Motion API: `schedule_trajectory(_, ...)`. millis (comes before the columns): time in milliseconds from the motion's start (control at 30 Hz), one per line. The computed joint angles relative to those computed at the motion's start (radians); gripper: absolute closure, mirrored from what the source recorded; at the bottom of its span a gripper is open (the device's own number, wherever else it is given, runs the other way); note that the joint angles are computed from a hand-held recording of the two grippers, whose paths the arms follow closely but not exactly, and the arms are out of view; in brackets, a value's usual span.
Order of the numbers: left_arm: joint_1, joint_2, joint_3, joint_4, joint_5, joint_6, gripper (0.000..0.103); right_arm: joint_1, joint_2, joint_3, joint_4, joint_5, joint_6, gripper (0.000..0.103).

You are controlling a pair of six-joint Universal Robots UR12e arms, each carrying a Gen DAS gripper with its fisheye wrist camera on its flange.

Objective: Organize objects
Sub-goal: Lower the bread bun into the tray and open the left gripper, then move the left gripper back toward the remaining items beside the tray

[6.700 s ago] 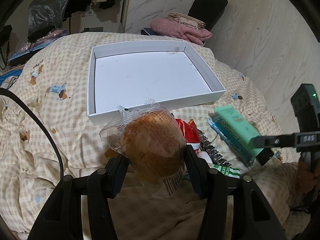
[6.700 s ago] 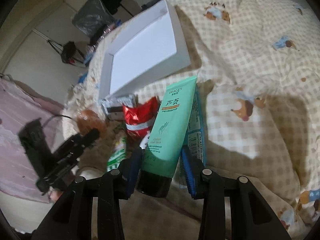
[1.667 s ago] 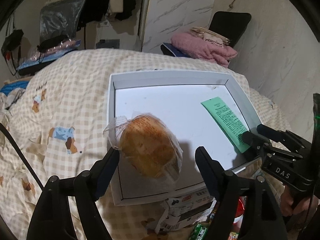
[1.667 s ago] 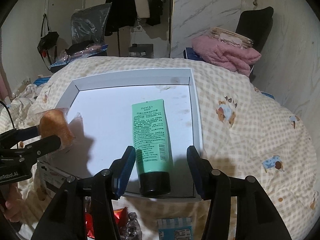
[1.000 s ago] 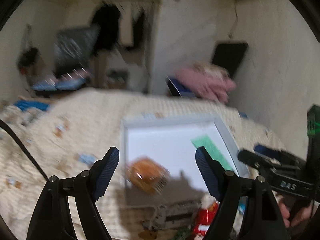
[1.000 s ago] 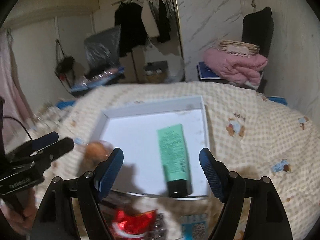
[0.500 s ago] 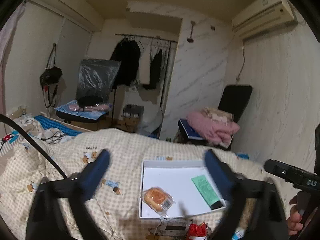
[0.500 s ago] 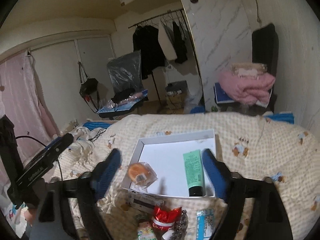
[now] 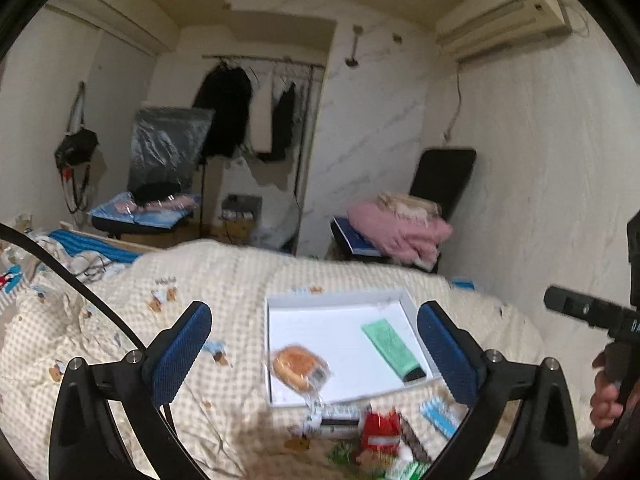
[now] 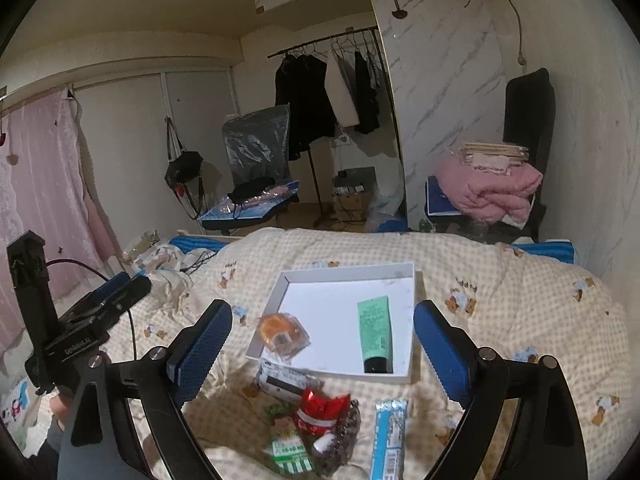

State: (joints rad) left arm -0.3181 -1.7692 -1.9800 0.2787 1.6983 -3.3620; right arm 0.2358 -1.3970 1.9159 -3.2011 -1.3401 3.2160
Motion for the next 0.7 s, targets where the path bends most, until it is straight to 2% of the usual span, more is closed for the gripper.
schedule_trajectory(100, -0.011, -0.022, 0.011, -0.038, 0.019, 0.020, 0.000, -0.007, 0.002, 0.008, 0.021, 0.009, 0.007, 0.010)
schedule_trajectory(200, -0.042, -0.055, 0.029, -0.071, 0.143, 0.049, 0.000, -0.011, 0.008, 0.012, 0.046, 0.005, 0.000, 0.010)
schedule_trajectory(267, -0.047, -0.071, 0.036, -0.110, 0.172, 0.074, 0.000, -0.011, 0.012, 0.017, 0.062, -0.009, -0.016, 0.010)
schedule_trajectory(467, -0.040, -0.089, 0.042, -0.190, 0.112, 0.076, 0.000, -0.027, 0.021, 0.035, 0.091, -0.008, -0.002, 0.010)
schedule_trajectory(700, -0.048, -0.104, 0.047, -0.201, 0.079, 0.115, 0.000, -0.031, 0.042, 0.043, 0.089, 0.010, 0.019, 0.010)
